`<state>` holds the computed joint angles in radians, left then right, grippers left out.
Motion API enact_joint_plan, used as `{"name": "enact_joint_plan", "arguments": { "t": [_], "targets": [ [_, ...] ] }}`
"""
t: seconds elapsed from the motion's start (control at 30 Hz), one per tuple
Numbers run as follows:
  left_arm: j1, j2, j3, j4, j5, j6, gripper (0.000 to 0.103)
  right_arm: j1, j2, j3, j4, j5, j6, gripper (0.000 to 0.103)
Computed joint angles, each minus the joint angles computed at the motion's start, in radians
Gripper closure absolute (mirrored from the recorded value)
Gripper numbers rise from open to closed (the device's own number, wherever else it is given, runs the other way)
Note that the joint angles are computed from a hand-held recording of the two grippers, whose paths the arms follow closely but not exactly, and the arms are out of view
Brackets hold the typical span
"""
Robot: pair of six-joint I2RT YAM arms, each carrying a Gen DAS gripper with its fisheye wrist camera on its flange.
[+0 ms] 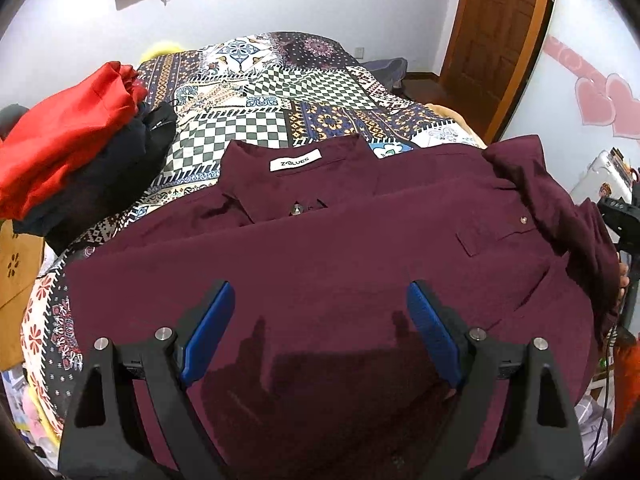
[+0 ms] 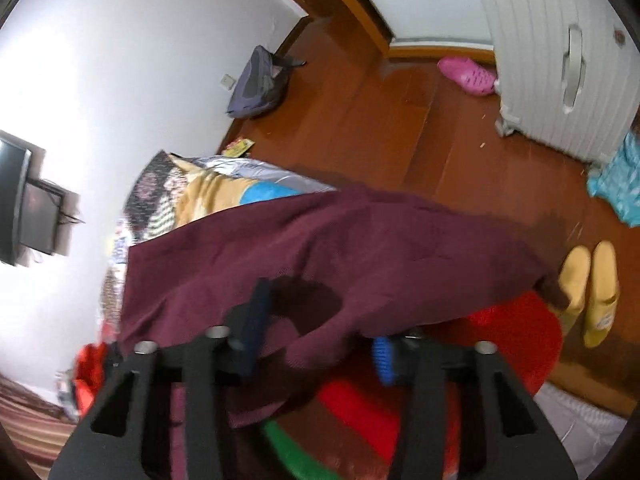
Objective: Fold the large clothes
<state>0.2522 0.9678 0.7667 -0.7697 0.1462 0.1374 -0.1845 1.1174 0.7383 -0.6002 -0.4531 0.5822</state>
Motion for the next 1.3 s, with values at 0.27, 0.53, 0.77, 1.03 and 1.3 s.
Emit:
{"name": "enact_joint_plan", "arguments": {
  "t": [0.27, 0.53, 0.77, 1.03, 1.3],
  "targets": [
    [0.074, -0.028, 0.014, -0.028, 0.03, 0.048, 0.015, 0.06, -0.075, 0.083, -0.061, 0.088, -0.054, 0.094],
    [0.281, -0.083, 0.042, -0.098, 0.154, 0.162, 0.015, 0.273, -0.154, 0.296, -0.108, 0.193, -0.052, 0.095],
    [0.563, -0.111, 0.081, -0.202, 0.34, 0.344, 0.015, 0.684, -0.093, 0.514, -0.111, 0.403, -0.041, 0.095],
    [0.945, -0.022, 0.199, -0.365, 0.586, 0.614, 0.012, 1.089, 0.151, 0.656, -0.103, 0.54, -0.072, 0.095],
    [1.176, 0.092, 0.234, -0.425, 0.645, 0.785, 0.008, 1.226, 0.418, 0.666, -0.157, 0.414, -0.105, 0.093]
  ]
}}
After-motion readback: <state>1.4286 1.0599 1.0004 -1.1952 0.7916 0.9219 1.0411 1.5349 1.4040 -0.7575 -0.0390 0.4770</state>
